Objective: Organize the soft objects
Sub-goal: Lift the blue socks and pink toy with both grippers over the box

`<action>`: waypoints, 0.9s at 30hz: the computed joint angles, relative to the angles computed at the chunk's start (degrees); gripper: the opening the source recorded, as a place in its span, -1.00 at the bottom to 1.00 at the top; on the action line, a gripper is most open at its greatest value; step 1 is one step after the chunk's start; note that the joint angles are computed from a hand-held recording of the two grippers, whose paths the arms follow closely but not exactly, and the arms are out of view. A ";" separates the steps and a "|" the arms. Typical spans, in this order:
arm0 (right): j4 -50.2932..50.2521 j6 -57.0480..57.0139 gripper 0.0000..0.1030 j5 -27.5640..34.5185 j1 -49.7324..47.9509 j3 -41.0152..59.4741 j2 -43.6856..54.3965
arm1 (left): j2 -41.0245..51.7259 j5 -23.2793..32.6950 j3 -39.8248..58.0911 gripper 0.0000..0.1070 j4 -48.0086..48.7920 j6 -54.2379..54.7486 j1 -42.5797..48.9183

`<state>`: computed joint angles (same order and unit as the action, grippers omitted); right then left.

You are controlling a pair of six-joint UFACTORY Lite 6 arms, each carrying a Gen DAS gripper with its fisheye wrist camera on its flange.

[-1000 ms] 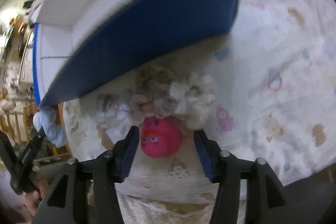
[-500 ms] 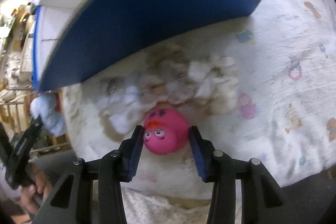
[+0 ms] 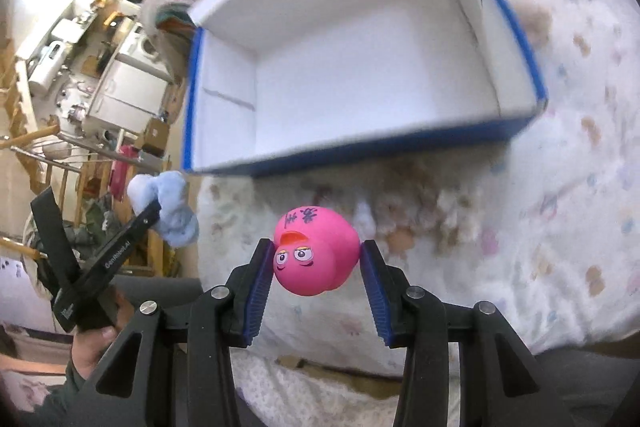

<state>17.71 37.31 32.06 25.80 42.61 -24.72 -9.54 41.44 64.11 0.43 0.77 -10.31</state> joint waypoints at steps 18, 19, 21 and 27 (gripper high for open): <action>1.45 -14.04 -0.10 -3.04 -18.83 13.65 6.43 | 20.18 4.54 33.64 -0.50 8.11 -8.38 -10.47; 1.27 -14.32 -0.10 -3.51 -19.15 14.35 7.71 | 21.60 4.63 35.12 -0.50 8.50 -8.54 -10.98; 3.20 -18.09 -0.10 -3.06 -21.51 15.03 8.93 | 25.57 5.00 39.21 -0.50 10.05 -9.17 -12.56; 0.99 -19.05 -0.10 -7.91 -20.84 16.92 15.93 | 33.90 3.07 43.94 -0.50 12.73 -10.18 -15.63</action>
<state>18.70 18.26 24.15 4.96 59.52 -8.79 24.35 44.50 108.05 13.16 -9.41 -25.94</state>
